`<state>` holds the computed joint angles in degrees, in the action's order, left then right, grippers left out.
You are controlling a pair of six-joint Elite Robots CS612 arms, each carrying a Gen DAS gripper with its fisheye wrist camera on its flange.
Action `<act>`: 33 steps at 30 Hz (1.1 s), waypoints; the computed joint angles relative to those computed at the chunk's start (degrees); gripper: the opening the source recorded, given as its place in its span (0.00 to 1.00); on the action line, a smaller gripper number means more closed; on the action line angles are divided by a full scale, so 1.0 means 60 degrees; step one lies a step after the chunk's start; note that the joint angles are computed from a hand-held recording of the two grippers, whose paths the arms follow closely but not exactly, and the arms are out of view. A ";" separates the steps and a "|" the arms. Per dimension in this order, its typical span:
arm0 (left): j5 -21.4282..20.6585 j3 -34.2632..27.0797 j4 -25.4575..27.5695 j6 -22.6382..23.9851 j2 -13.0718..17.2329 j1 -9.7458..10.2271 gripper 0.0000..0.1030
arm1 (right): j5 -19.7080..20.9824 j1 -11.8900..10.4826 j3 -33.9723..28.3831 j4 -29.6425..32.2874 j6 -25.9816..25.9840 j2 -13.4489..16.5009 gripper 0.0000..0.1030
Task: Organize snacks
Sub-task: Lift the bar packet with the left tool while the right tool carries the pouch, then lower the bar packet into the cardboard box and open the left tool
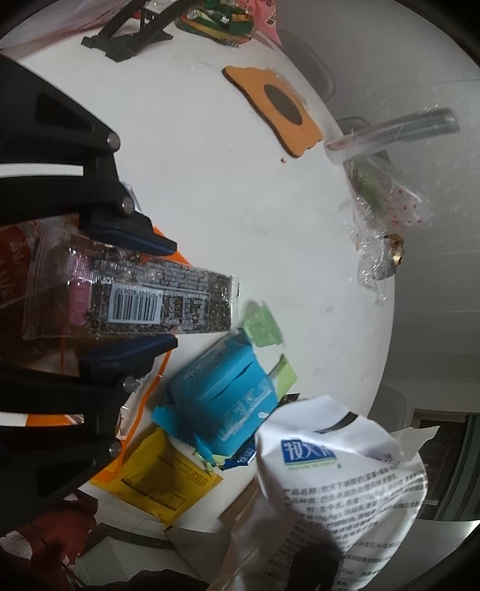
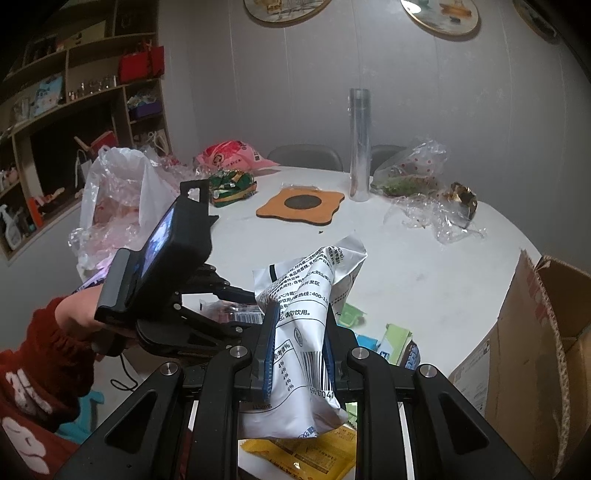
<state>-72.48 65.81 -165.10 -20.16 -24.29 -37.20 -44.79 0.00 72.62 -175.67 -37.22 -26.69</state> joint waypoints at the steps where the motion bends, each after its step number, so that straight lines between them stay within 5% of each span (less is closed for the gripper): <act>1: 0.0059 0.0087 -0.0115 -0.0018 -0.0052 -0.0009 0.39 | 0.0018 -0.0011 0.0014 -0.0036 0.0007 -0.0017 0.15; 10: 0.1161 0.1043 -0.1556 0.0073 -0.0715 -0.0193 0.39 | 0.0394 -0.0125 0.0354 -0.0976 0.0368 -0.0283 0.15; 18: 0.1705 0.0968 -0.2896 0.1161 -0.1067 -0.0443 0.39 | 0.0975 -0.0546 0.0748 -0.2366 0.1217 -0.0580 0.15; 26: 0.0922 -0.0657 -0.3156 0.2423 -0.0603 -0.0653 0.39 | 0.0567 -0.1148 0.0799 -0.3774 0.2700 -0.0571 0.15; 33: -0.0396 -0.2874 -0.2086 0.3232 0.0326 -0.0812 0.39 | -0.0258 -0.1522 0.0563 -0.3664 0.3237 -0.0347 0.15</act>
<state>-74.85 48.57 -177.61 -0.77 -22.34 -42.07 -46.34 -9.13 76.00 -197.65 -17.80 -28.77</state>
